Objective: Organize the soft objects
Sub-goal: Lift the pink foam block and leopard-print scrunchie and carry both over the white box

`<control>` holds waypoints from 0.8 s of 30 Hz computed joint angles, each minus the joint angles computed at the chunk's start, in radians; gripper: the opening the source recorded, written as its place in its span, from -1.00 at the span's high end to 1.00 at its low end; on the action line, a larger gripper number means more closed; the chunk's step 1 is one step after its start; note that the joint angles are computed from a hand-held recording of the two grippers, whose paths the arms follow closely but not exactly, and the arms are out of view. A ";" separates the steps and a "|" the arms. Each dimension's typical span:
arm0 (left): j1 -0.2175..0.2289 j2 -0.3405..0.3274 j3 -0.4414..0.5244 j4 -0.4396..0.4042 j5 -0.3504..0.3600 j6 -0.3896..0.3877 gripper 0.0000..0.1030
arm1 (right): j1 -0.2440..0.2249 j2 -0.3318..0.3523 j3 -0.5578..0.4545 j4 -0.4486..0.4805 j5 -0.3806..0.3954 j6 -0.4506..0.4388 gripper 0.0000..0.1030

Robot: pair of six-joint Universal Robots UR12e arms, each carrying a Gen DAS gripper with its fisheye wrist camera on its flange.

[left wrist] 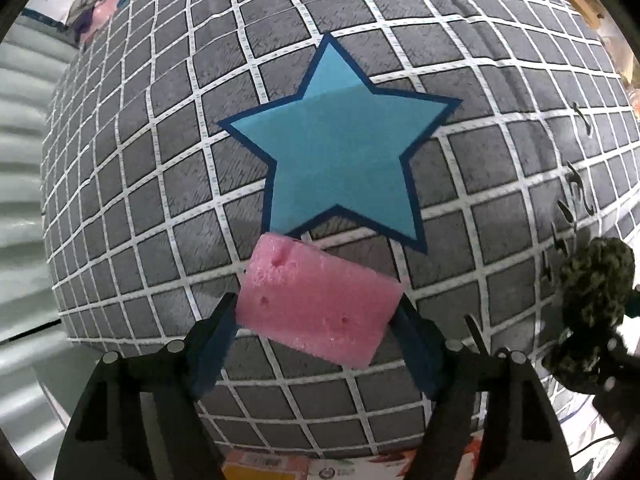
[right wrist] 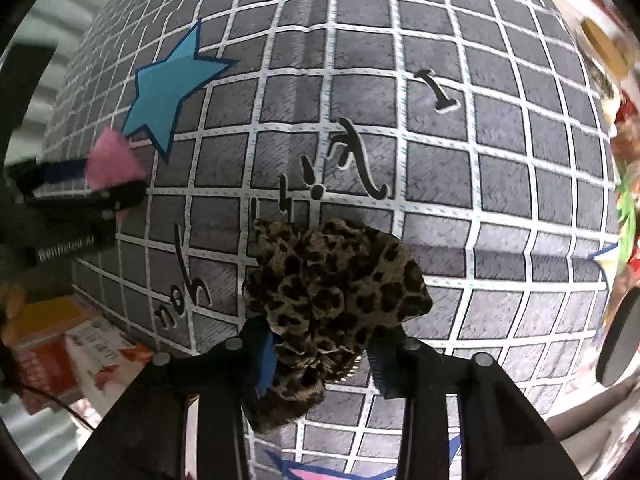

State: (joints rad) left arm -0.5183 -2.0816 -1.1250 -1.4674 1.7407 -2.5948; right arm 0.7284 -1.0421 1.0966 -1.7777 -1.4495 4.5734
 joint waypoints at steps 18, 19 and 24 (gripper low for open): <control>0.064 0.199 -0.117 0.041 -0.232 0.018 -0.51 | 0.055 -0.067 0.037 -0.060 -0.065 0.165 0.27; 0.070 0.211 -0.126 0.039 -0.240 0.025 -0.51 | 0.060 -0.067 0.032 -0.052 -0.069 0.169 0.27; 0.097 0.264 -0.176 0.033 -0.271 0.061 -0.51 | 0.093 -0.050 -0.025 -0.004 -0.092 0.217 0.27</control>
